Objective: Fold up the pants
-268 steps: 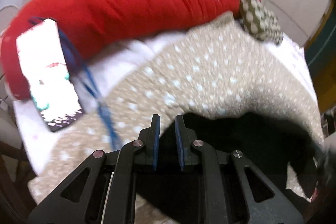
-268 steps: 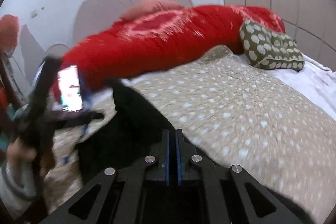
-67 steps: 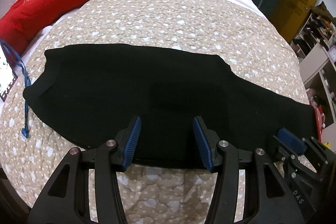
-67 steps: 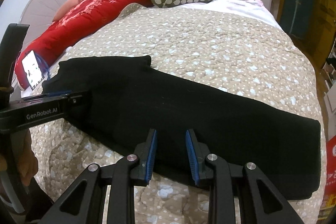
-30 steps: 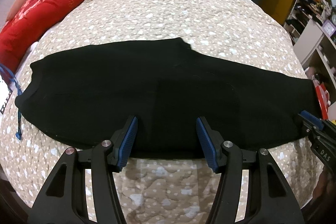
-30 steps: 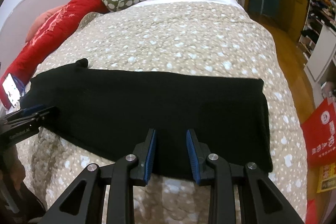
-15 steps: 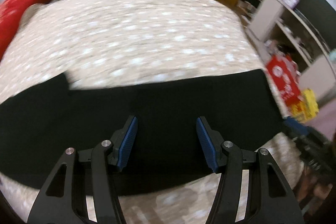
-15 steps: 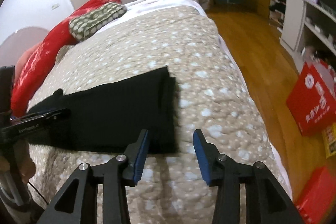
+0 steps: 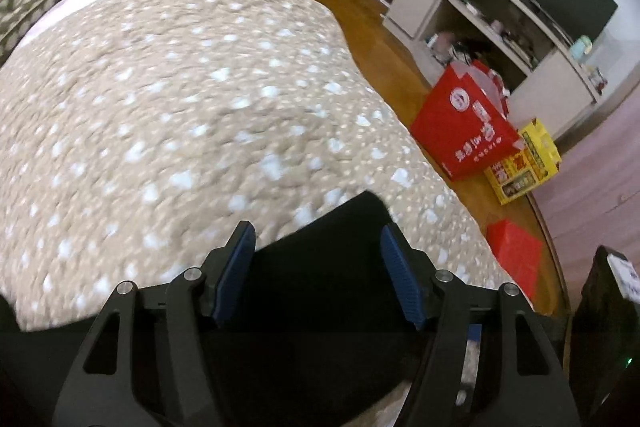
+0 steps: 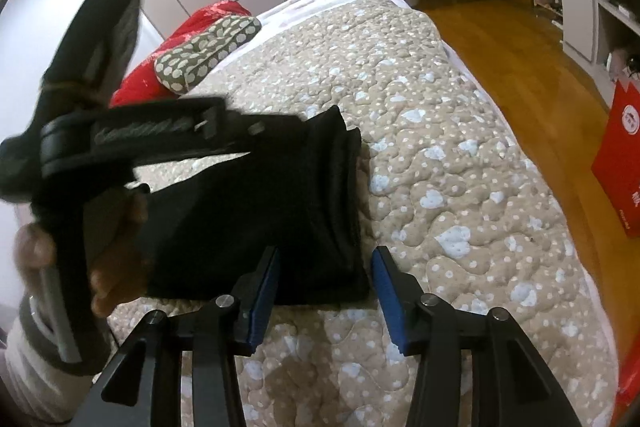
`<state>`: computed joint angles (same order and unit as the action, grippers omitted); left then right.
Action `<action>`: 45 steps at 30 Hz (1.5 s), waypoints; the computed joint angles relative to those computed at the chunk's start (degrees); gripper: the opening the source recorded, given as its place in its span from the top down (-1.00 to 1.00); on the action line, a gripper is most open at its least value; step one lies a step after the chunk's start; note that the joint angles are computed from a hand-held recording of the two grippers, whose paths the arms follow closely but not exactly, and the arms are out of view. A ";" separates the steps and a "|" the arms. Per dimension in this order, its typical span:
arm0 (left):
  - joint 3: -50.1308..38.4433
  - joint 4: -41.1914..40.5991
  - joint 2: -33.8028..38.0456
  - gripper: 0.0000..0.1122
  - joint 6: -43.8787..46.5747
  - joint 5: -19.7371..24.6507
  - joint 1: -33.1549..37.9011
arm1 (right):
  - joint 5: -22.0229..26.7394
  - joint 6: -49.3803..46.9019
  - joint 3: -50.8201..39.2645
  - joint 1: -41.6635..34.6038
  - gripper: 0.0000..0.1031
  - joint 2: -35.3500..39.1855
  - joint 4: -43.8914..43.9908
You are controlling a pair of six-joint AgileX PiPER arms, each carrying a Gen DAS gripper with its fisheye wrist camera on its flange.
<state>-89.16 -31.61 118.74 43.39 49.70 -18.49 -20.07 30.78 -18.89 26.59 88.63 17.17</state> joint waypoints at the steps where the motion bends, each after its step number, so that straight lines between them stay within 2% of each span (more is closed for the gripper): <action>1: -0.94 0.73 0.82 -0.16 -0.57 0.23 -0.76 | -0.71 1.34 0.22 -0.32 0.11 0.34 -1.53; 4: -1.97 2.45 2.26 -0.16 -0.16 0.38 -3.10 | -3.69 4.41 1.40 -0.61 0.09 1.15 -4.27; 8: 0.18 4.26 2.47 -0.16 1.62 -3.67 -4.99 | -7.24 4.44 1.74 -0.27 0.08 2.92 -3.96; 9: 0.71 3.28 2.35 -0.09 2.64 -4.25 -4.77 | -7.14 3.70 1.39 -0.33 0.10 3.17 -4.00; 10: 0.82 2.68 2.38 -0.01 3.47 -4.18 -4.48 | -7.36 3.79 1.20 -0.39 0.27 3.36 -4.42; 11: 0.86 2.77 2.28 0.12 3.62 -4.43 -4.43 | -8.43 6.18 1.19 -1.05 0.54 3.87 -6.99; 13: 0.53 1.72 2.24 0.30 4.45 -3.15 -3.81 | -10.49 12.06 0.57 -2.88 0.72 5.14 -13.35; 15: -0.47 0.36 1.76 0.43 5.19 -0.38 -2.38 | -8.58 9.42 -0.69 -2.31 0.74 3.88 -10.85; 18: -0.86 -4.12 -1.51 0.43 8.52 4.09 1.62 | -4.68 5.70 -2.89 -0.93 0.74 -0.48 -8.13; 22: -1.38 -6.86 -5.98 0.43 11.19 6.83 7.77 | 1.36 -4.77 -9.13 2.72 0.74 -5.21 -1.68; 24: -2.95 -7.11 -6.61 0.43 11.05 9.01 11.71 | 3.73 -12.01 -14.08 5.47 0.74 -4.47 3.28; 27: -3.42 -7.56 -6.85 0.43 12.05 10.51 18.04 | 5.82 -17.89 -21.69 8.70 0.74 -0.02 6.52; 29: -2.68 -7.51 -6.78 0.43 12.78 9.62 21.07 | 6.87 -12.89 -25.32 9.93 0.74 3.18 0.51; 32: -3.23 -6.55 -4.78 0.43 12.87 9.51 27.23 | 8.20 3.78 -32.53 11.13 0.75 10.86 -16.68; 36: -2.84 -2.12 -2.06 0.43 9.87 6.21 31.55 | 9.35 26.62 -43.56 12.88 0.74 23.09 -39.34; 37: -2.83 -1.28 -1.52 0.43 9.08 5.78 32.32 | 9.99 32.35 -47.17 13.34 0.69 27.28 -43.71; 39: -3.21 -0.99 -0.47 0.43 8.67 5.77 34.63 | 11.67 43.81 -50.76 13.88 0.54 30.70 -54.60; 40: -3.21 -1.33 -0.37 0.43 8.72 6.20 35.68 | 10.25 49.18 -50.27 13.75 0.32 29.60 -60.32; 41: -3.38 -1.97 -0.40 0.43 8.75 6.99 36.90 | 7.40 52.61 -49.07 13.19 0.19 28.38 -64.39; 42: -3.34 -2.47 -0.56 0.43 8.92 7.31 37.68 | 4.29 54.03 -46.87 12.70 0.19 26.14 -66.17; 43: -3.00 -3.23 -0.98 0.43 9.34 7.40 38.46 | 3.48 53.17 -43.91 12.29 0.19 22.65 -65.66; 44: -1.47 -4.60 -2.29 0.43 10.71 7.04 39.39 | 4.95 50.08 -41.98 12.65 0.19 20.25 -62.85; 45: -0.28 -5.68 -3.32 0.43 11.82 6.83 39.86 | 8.72 44.70 -39.83 12.86 0.19 16.78 -57.75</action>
